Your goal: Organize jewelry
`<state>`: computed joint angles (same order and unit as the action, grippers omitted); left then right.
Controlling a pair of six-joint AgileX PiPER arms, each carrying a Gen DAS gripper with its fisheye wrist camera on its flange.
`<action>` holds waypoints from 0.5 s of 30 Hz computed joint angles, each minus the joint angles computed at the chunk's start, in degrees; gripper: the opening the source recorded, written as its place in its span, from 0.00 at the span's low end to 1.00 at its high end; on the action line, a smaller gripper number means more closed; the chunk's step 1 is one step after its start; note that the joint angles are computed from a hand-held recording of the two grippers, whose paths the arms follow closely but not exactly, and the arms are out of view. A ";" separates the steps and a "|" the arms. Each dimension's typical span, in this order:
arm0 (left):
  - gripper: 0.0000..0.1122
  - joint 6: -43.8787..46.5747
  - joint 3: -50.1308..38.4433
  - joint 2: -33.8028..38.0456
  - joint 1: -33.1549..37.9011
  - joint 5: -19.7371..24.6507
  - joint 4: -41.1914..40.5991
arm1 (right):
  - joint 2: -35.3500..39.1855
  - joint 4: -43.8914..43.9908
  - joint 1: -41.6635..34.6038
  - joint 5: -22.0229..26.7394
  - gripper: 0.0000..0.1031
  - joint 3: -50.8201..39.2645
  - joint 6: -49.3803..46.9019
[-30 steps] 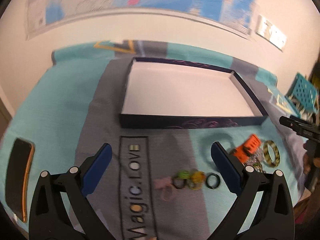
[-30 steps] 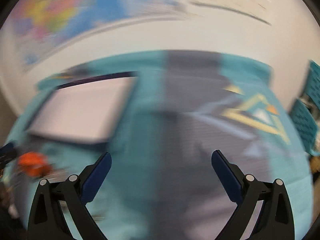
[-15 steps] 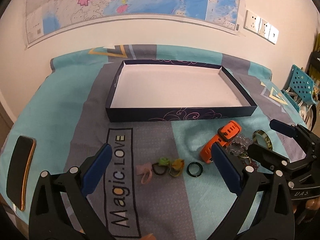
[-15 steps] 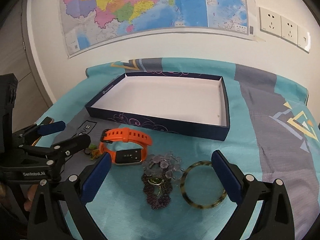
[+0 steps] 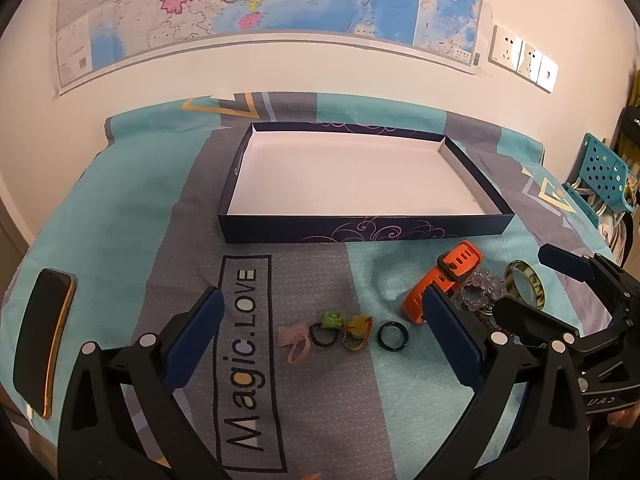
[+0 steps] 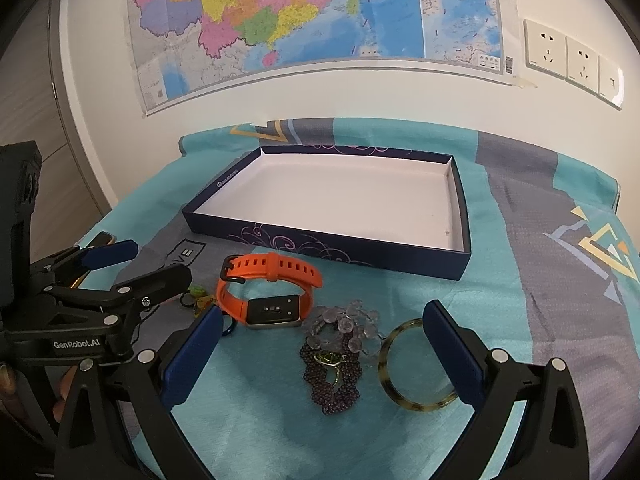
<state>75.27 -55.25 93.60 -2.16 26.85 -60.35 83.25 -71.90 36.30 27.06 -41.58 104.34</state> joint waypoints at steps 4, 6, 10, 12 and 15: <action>0.87 0.72 0.29 -0.19 -0.10 -0.31 -0.52 | -0.41 -0.65 -0.03 -0.11 0.94 0.43 0.91; 0.87 0.79 0.40 -0.22 -0.11 -0.44 -0.61 | -0.43 -0.44 -0.04 -0.10 0.94 0.45 0.67; 0.87 1.19 0.65 -0.43 -0.20 -0.93 -1.09 | -0.61 -0.48 -0.11 -0.30 0.94 0.53 0.68; 0.87 1.21 0.73 -0.52 -0.35 -1.24 -1.14 | -0.58 -0.47 -0.01 -0.28 0.94 0.43 0.48; 0.87 0.84 0.70 -0.53 -0.53 -1.78 -0.77 | -0.37 -0.44 0.21 -0.12 0.94 0.26 0.31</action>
<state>76.11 -54.55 93.06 -2.69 25.07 -61.12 82.88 -72.34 36.51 26.94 -41.32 104.65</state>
